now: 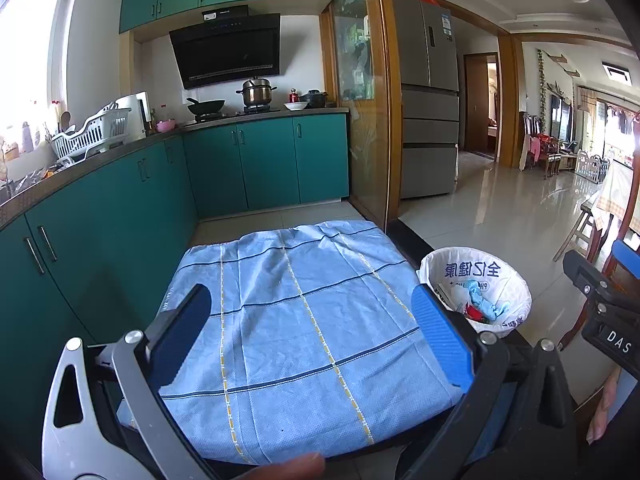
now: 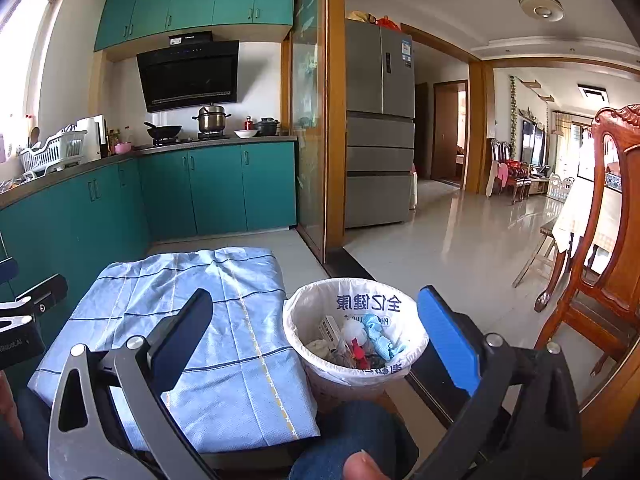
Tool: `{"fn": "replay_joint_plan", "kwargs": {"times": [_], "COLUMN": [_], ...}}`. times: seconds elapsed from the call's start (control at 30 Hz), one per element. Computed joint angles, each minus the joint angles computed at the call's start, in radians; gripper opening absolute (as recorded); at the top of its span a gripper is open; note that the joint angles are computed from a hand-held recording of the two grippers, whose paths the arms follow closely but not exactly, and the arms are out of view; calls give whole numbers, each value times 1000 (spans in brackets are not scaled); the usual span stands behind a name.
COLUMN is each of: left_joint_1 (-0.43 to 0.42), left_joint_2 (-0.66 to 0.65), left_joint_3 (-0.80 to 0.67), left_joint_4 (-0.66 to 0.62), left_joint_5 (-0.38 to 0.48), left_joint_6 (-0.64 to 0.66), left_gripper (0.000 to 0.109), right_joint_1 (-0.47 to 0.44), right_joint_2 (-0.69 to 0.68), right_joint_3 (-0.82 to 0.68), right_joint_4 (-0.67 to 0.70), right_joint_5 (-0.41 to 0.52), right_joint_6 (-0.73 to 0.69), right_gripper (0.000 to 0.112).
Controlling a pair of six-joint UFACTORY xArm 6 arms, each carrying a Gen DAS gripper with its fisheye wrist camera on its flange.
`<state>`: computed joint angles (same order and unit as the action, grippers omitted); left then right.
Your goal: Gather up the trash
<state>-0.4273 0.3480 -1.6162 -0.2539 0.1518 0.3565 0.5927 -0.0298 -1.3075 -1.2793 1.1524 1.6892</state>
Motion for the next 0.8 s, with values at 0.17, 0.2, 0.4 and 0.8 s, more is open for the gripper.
{"fn": "replay_joint_plan", "kwargs": {"times": [0.17,0.2,0.4,0.8], "left_joint_1": [2,2,1,-1], "left_joint_2": [6,7,11,18], "left_joint_3": [-5,-7,-14,-15], "left_joint_4": [33,37,33,15], "left_joint_5": [0,0,5,9], "left_joint_6": [-31,-34,-30,-12], "left_gripper": [100,100,100,100], "right_joint_1": [0,0,2,1], "right_joint_2": [4,6,9,11], "right_joint_3": [-2,-6,-10,-11], "right_joint_4": [0,1,3,4], "right_joint_5": [-3,-1,4,2], "right_joint_6": [-6,-11,-17,-16], "right_gripper": [100,100,100,100]}}
